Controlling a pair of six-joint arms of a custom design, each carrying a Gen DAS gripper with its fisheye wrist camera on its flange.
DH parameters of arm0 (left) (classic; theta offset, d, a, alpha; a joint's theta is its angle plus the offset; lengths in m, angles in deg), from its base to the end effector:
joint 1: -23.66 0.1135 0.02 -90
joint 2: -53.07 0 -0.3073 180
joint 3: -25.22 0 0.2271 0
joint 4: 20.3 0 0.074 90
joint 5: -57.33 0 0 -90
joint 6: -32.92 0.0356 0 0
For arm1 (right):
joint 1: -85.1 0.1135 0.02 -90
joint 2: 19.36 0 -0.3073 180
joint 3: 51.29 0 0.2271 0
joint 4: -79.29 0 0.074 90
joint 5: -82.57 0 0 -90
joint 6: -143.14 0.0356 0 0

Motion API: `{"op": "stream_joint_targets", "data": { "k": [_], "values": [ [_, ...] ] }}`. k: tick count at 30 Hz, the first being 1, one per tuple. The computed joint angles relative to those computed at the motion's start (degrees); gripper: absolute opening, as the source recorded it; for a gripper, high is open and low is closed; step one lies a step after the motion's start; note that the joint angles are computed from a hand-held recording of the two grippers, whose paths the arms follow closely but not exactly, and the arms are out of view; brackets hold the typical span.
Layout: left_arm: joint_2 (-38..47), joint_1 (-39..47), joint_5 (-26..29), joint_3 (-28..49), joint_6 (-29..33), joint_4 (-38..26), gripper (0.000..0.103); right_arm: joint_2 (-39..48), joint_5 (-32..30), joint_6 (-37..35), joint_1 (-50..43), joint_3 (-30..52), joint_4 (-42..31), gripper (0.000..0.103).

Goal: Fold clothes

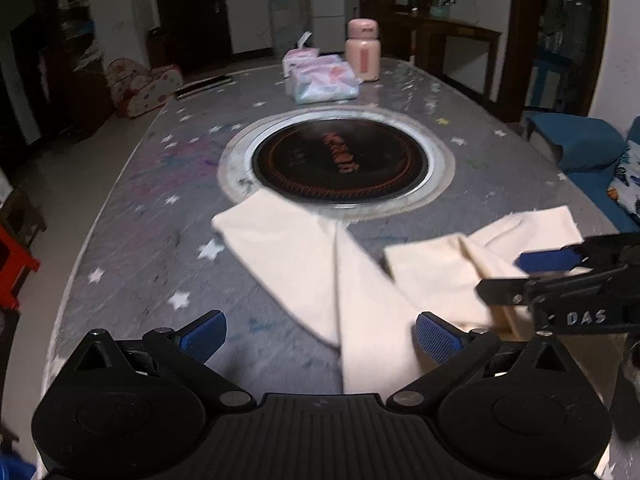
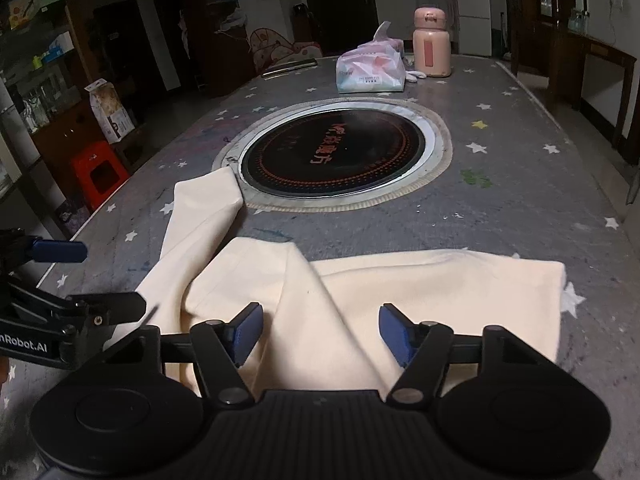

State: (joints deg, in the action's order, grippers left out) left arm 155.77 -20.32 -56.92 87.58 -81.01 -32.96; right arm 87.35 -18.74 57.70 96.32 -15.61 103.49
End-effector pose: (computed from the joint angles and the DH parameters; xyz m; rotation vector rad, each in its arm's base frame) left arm 0.2438 -0.2150 0.1813 0.2459 2.3738 -0.0207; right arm 0.2504 0.0568 0.1136 -0.2330 2.3874 0.3653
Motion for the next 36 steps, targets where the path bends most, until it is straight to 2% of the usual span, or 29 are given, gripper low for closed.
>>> {"op": "stream_joint_targets", "data": {
  "k": [5, 7, 8, 10, 12, 15, 22, 26, 27, 28, 30, 32, 34, 36],
  "values": [
    [2.79, 3.12, 4.92, 1.79, 2.54, 3.1, 0.091, 2.24, -2.99, -0.81, -1.27, 2.03, -0.98, 0.05],
    [3.83, 4.3, 7.2, 2.27, 2.4, 3.75, 0.082, 2.46, -3.82, -1.13, -1.68, 2.19, -0.95, 0.043],
    [4.17, 4.82, 8.41, 2.23, 2.23, 4.21, 0.081, 2.43, -4.23, -1.31, -1.9, 2.26, -1.11, 0.035],
    [4.86, 5.84, 10.85, 2.2, 1.9, 5.11, 0.076, 2.11, -4.83, -1.67, -2.32, 2.34, -1.64, 0.029],
    [5.53, 6.83, 13.25, 2.15, 1.58, 5.99, 0.072, 1.46, -5.43, -2.09, -2.84, 1.86, -1.54, 0.015],
    [5.21, 7.61, 15.95, 0.78, 1.82, 8.06, 0.066, 0.15, -4.55, -2.71, -3.08, 0.48, -0.43, 0.01],
    [5.3, 8.75, 18.71, 0.81, 1.66, 8.83, 0.066, -5.4, -3.62, -3.65, -4.68, -4.48, 2.0, 0.008],
    [6.62, 10.61, 23.28, 1.34, 0.46, 9.01, 0.064, -9.96, -3.9, -4.54, -7.39, -7.52, 1.48, 0.007],
    [6.65, 10.72, 23.69, 1.09, 0.51, 9.56, 0.06, -10.84, -4.39, -4.91, -8.29, -7.81, 0.66, 0.007],
    [6.68, 10.84, 24.1, 0.84, 0.56, 10.12, 0.047, -11.61, -5.01, -5.29, -9.19, -8.02, -0.17, 0.007],
    [6.6, 11.13, 25.67, 0.4, 0.68, 10.92, 0.028, -12.14, -6.37, -5.49, -10.42, -8.26, -0.8, 0.01],
    [6.27, 10.96, 25.98, -0.22, 1.4, 11.72, 0.021, -11.91, -6.79, -5.3, -10.64, -8.09, -0.98, 0.011],
    [5.52, 10.95, 25.79, -1.91, 1.68, 13.45, 0.013, -10.53, -7.19, -4.96, -10.04, -7.1, -1.1, 0.02],
    [4.47, 11.43, 26.58, -3.77, 0.75, 15.15, 0.01, -8.61, -6.99, -4.48, -8.69, -5.96, -0.85, 0.04]
  ]
}}
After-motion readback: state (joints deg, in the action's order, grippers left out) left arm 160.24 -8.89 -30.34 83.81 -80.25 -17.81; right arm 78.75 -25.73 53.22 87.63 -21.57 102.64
